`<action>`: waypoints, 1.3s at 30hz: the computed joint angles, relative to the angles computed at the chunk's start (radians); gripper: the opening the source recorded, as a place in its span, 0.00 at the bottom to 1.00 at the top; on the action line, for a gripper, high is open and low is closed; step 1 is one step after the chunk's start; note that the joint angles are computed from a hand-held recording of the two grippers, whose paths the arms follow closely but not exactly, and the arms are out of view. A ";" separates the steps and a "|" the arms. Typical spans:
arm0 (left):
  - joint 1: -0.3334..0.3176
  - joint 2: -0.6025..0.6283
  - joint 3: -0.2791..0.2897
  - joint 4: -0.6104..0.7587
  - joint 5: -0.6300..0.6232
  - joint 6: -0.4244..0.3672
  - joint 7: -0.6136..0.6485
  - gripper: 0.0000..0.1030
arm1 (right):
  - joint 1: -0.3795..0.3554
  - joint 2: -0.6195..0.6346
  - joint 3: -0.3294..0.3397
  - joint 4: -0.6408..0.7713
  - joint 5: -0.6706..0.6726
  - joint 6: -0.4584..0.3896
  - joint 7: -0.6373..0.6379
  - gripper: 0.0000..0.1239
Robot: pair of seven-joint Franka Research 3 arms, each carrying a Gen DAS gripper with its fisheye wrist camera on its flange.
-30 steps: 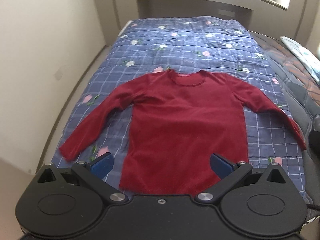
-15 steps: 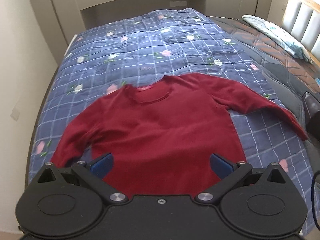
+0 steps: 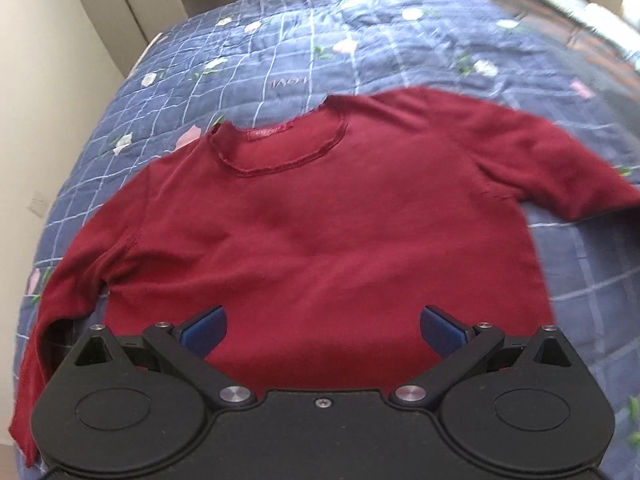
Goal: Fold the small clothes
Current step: 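Move the right tool to the sleeve cuff nearest it and grasp it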
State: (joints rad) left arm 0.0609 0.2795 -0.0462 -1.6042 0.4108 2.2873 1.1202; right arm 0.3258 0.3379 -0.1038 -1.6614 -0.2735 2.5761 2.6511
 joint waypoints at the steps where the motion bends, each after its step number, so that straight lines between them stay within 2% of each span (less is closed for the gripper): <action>1: -0.009 0.023 0.004 0.024 0.021 -0.014 -0.013 0.99 | -0.003 0.005 -0.005 -0.003 -0.004 0.007 0.003 0.83; 9: -0.062 0.172 0.028 0.203 0.123 -0.050 -0.070 0.99 | -0.016 0.069 -0.021 0.086 -0.007 0.012 -0.076 0.83; 18: -0.090 0.358 0.035 0.477 0.089 -0.056 -0.064 0.99 | -0.021 0.173 -0.031 0.241 0.040 -0.026 -0.159 0.83; 24: -0.102 0.487 0.040 0.666 0.053 -0.076 0.016 0.99 | -0.044 0.217 -0.010 0.276 0.141 -0.021 -0.180 0.83; 31: -0.112 0.551 0.052 0.732 0.033 -0.099 0.081 0.99 | -0.072 0.238 0.010 0.261 0.274 -0.016 -0.160 0.83; 34: -0.108 0.517 0.053 0.662 0.029 -0.070 0.070 0.99 | -0.066 0.241 0.000 0.256 0.292 -0.004 -0.138 0.83; 37: -0.100 0.493 0.048 0.620 0.018 -0.059 0.057 0.99 | -0.046 0.249 -0.028 0.272 0.277 -0.030 -0.071 0.83; 39: -0.094 0.478 0.045 0.600 0.008 -0.059 0.046 1.00 | -0.053 0.247 -0.023 0.263 0.289 -0.013 -0.046 0.78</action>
